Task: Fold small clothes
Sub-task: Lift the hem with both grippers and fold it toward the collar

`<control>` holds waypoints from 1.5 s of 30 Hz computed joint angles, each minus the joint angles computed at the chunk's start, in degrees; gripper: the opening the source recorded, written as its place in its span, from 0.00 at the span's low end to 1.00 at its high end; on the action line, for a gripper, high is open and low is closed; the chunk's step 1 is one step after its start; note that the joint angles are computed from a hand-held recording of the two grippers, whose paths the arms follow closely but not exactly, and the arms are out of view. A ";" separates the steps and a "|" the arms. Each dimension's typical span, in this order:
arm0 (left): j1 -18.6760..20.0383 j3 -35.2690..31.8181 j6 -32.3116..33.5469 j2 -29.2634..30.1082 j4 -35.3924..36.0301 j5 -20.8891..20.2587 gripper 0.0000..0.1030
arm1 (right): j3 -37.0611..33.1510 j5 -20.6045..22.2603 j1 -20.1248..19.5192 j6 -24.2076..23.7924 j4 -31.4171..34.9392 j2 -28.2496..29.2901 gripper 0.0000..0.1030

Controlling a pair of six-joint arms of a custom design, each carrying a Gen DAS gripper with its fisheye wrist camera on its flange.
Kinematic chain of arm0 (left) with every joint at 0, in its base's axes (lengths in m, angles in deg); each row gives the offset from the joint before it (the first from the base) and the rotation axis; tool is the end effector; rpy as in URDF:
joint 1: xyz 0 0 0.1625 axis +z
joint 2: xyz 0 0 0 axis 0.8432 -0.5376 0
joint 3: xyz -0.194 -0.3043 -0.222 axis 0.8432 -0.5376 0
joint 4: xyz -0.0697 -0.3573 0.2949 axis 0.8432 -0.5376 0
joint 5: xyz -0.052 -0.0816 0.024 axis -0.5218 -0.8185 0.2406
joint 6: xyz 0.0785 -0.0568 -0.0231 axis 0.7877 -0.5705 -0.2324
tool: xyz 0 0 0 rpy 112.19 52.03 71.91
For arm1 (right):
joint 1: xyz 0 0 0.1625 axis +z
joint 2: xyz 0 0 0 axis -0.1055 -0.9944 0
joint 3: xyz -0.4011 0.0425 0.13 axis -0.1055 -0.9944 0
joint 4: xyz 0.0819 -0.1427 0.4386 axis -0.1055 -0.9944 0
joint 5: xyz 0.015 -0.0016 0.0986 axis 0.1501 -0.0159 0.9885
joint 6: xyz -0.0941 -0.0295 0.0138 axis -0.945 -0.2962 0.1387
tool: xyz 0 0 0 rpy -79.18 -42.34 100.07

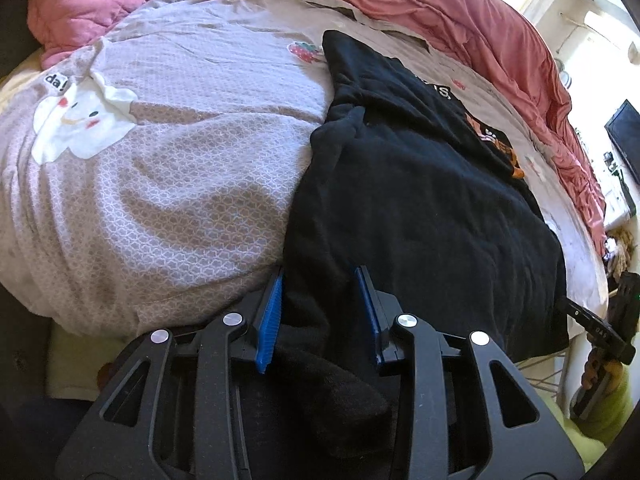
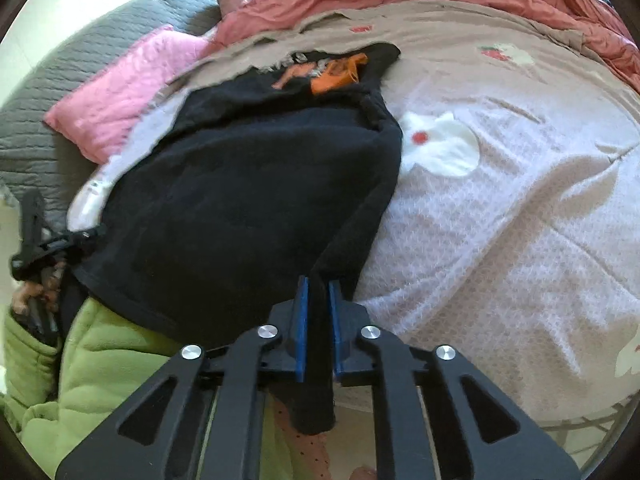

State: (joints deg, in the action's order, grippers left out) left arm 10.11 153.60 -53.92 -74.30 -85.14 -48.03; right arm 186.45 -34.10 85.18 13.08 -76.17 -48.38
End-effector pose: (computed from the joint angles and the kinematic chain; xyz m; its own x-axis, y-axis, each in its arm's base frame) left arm -0.1335 -0.7968 0.1228 -0.8977 0.1317 -0.4205 0.3008 0.8805 -0.3664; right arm -0.0147 -0.6835 0.2700 -0.9123 -0.0833 0.4011 -0.2828 0.8363 -0.4696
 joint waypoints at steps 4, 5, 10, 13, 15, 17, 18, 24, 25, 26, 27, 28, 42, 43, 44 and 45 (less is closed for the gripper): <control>-0.28 0.56 -0.09 -0.38 0.05 0.85 0.25 | 0.21 1.19 -0.16 -0.29 -0.53 -0.24 0.09; -0.37 0.69 -0.08 -0.43 0.06 1.01 0.25 | 0.17 1.37 -0.27 -0.24 -0.42 -0.20 0.09; -0.75 0.46 0.47 0.09 -0.06 0.82 0.15 | -0.70 2.04 -1.04 2.23 1.52 0.44 0.16; -0.79 0.36 1.00 0.39 -0.26 0.08 0.09 | -0.98 2.22 -1.10 2.16 1.64 0.75 0.18; -0.92 0.37 1.42 0.54 -0.59 0.24 0.08 | -1.03 2.25 -0.99 1.76 1.48 0.79 0.13; -1.00 0.55 1.59 0.52 -1.62 -0.01 0.07 | -0.97 3.62 -1.17 1.56 1.45 0.40 0.08; -1.10 0.76 1.89 0.43 -2.65 -0.11 0.07 | -0.77 4.53 -1.31 1.65 1.33 0.11 0.08; -1.57 0.70 2.85 -0.43 -7.57 -2.19 0.06 | -1.74 8.58 -0.99 0.21 -1.88 -0.57 0.08; -1.61 0.12 2.96 -0.36 -8.05 -2.70 0.06 | -2.40 8.95 -0.82 0.07 -2.60 -0.36 0.07; -1.63 -0.72 3.08 -0.12 -8.22 -3.10 0.06 | -3.22 9.48 -0.71 0.04 -2.95 -0.04 0.07; -1.64 -1.35 3.00 0.13 -8.24 -3.53 0.06 | -3.96 9.83 -0.62 0.14 -3.18 0.30 0.07; -1.53 -2.37 2.77 0.52 -8.11 -4.46 0.06 | -5.05 10.16 -0.50 0.31 -3.29 0.84 0.07; 1.20 -32.42 -3.33 17.34 2.85 -6.07 0.06 | -26.24 6.00 0.86 4.72 -4.81 14.09 0.07; 1.49 -34.92 -4.04 18.80 3.69 -6.40 0.06 | -28.10 5.00 0.89 5.13 -4.65 15.37 0.07; 1.87 -37.88 -5.36 20.54 4.98 -6.58 0.06 | -29.84 4.09 0.85 5.46 -4.13 16.53 0.07; 2.16 -39.87 -6.28 21.73 5.85 -6.59 0.06 | -30.92 3.27 0.84 5.65 -3.75 17.33 0.07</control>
State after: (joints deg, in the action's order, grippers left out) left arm 12.27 113.73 -60.19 -52.57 -79.29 -54.62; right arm 155.52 -30.83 86.02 18.73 -79.92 -31.05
